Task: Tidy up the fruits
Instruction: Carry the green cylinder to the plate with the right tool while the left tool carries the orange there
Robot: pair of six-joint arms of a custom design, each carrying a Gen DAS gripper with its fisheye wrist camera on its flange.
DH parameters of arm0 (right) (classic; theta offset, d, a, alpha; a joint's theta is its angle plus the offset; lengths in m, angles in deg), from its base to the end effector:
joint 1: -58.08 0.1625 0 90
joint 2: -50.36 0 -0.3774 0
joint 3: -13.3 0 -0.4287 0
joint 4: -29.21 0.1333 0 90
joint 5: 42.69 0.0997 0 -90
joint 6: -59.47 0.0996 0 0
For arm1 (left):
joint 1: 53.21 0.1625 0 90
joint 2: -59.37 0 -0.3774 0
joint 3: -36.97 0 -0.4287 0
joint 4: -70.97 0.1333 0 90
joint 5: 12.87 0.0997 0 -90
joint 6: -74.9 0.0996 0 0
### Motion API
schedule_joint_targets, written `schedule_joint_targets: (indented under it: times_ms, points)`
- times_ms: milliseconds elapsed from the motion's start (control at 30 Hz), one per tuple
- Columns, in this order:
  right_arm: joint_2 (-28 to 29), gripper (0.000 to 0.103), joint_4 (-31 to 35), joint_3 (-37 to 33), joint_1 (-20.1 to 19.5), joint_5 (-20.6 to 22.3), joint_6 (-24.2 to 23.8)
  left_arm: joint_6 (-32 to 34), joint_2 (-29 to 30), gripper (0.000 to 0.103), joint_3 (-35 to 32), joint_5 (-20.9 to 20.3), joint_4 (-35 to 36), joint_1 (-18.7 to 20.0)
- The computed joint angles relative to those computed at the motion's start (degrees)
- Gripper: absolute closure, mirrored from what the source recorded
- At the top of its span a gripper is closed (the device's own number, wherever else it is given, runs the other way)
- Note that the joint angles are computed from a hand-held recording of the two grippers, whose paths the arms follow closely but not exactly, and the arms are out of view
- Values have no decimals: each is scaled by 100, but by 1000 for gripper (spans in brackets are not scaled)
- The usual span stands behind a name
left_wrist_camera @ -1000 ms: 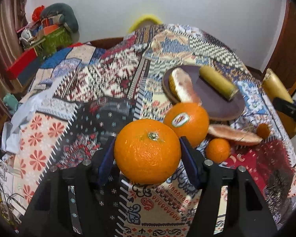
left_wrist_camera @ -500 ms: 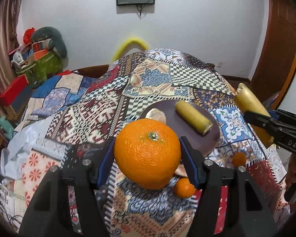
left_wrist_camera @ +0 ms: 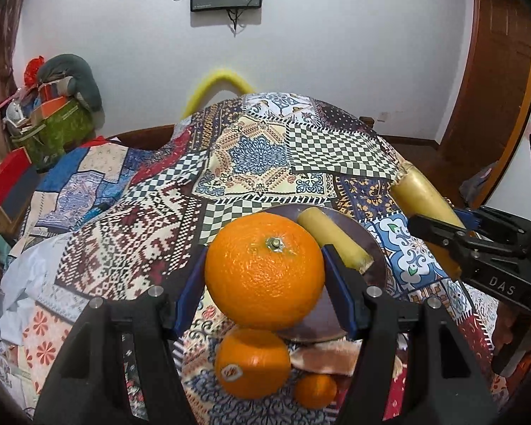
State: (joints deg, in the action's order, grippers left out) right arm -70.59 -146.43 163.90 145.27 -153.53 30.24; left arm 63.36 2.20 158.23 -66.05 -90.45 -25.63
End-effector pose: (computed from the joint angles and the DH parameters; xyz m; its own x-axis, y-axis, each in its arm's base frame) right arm 0.0825 -0.3158 0.3047 -0.8154 0.0242 0.5784 -0.4248 0.6537 -0.6262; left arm -0.3547 -0.4030 0.0277 -0.6054 0.5687 -0.5569 0.7736 0.5848 -0.2439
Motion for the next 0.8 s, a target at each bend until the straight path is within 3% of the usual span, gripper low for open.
schedule_joint_targets:
  times_ms: [300,800]
  points:
    - [537,69,-224,-263,-243,32,-209,98,623,40,-658,-146,408,308]
    - [1147,69,-23,-651,-598,131,-277,270,1403,40,-1590,-267,1317,579]
